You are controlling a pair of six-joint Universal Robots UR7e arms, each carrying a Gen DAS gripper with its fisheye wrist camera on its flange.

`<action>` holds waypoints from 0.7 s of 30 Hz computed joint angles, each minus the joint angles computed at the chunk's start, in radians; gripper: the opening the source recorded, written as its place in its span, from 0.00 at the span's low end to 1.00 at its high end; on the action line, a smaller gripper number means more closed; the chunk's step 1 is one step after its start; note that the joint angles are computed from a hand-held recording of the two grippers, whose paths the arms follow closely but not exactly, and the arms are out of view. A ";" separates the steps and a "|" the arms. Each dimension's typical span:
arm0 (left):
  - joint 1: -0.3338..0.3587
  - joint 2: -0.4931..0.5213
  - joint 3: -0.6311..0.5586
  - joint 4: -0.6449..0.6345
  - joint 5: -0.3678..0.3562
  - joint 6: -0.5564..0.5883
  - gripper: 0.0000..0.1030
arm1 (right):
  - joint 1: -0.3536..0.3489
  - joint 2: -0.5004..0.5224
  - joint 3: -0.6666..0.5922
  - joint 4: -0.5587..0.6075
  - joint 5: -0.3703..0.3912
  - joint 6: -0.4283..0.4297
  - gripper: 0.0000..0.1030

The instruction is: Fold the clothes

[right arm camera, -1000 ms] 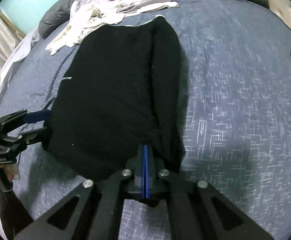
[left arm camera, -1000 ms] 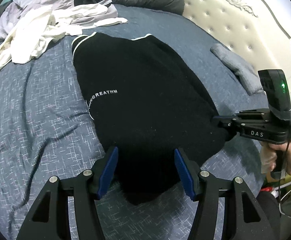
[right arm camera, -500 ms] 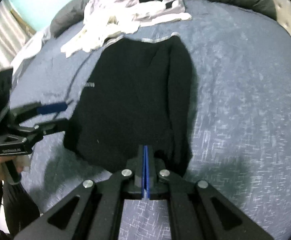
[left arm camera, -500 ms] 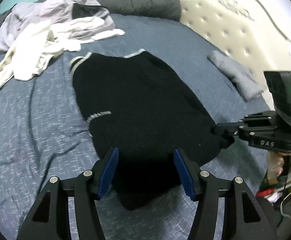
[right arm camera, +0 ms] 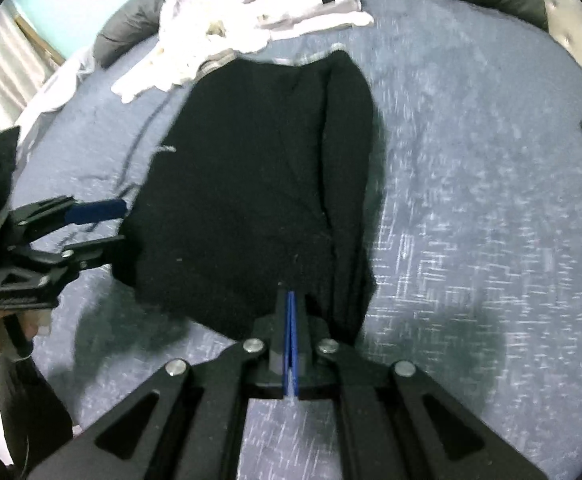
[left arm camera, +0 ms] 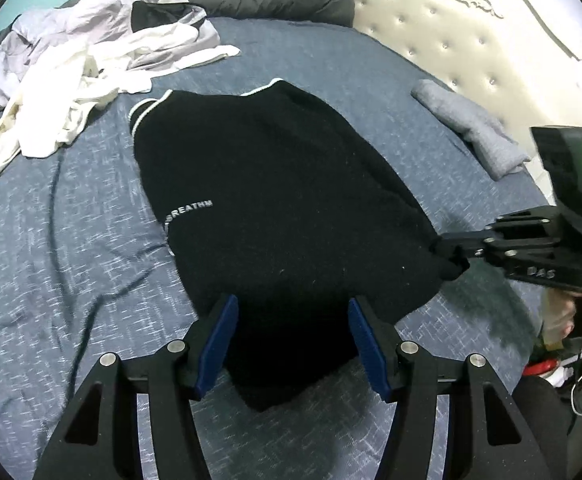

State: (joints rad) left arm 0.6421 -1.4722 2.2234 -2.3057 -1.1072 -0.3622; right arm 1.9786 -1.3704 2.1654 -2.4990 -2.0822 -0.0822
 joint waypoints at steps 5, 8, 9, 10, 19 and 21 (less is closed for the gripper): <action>0.001 -0.004 0.022 0.003 0.011 0.002 0.60 | -0.004 0.025 0.008 0.025 -0.028 -0.018 0.00; 0.008 -0.019 0.020 0.022 0.000 -0.001 0.60 | -0.037 -0.004 0.026 0.018 -0.006 0.006 0.00; 0.012 -0.024 0.020 0.028 -0.004 -0.002 0.60 | -0.047 -0.019 0.032 0.015 0.008 0.016 0.00; 0.017 -0.030 0.021 0.031 -0.009 -0.005 0.60 | -0.046 -0.026 0.031 0.018 0.008 0.022 0.00; 0.029 -0.069 0.027 0.011 -0.040 -0.032 0.60 | -0.022 -0.068 0.001 -0.001 0.055 0.060 0.00; 0.030 -0.073 0.023 0.016 -0.040 -0.041 0.60 | -0.002 -0.032 -0.012 0.002 0.047 0.054 0.00</action>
State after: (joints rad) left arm 0.6719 -1.5450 2.2464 -2.2892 -1.1474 -0.4031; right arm 1.9766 -1.4026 2.1532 -2.4973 -2.0347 -0.0282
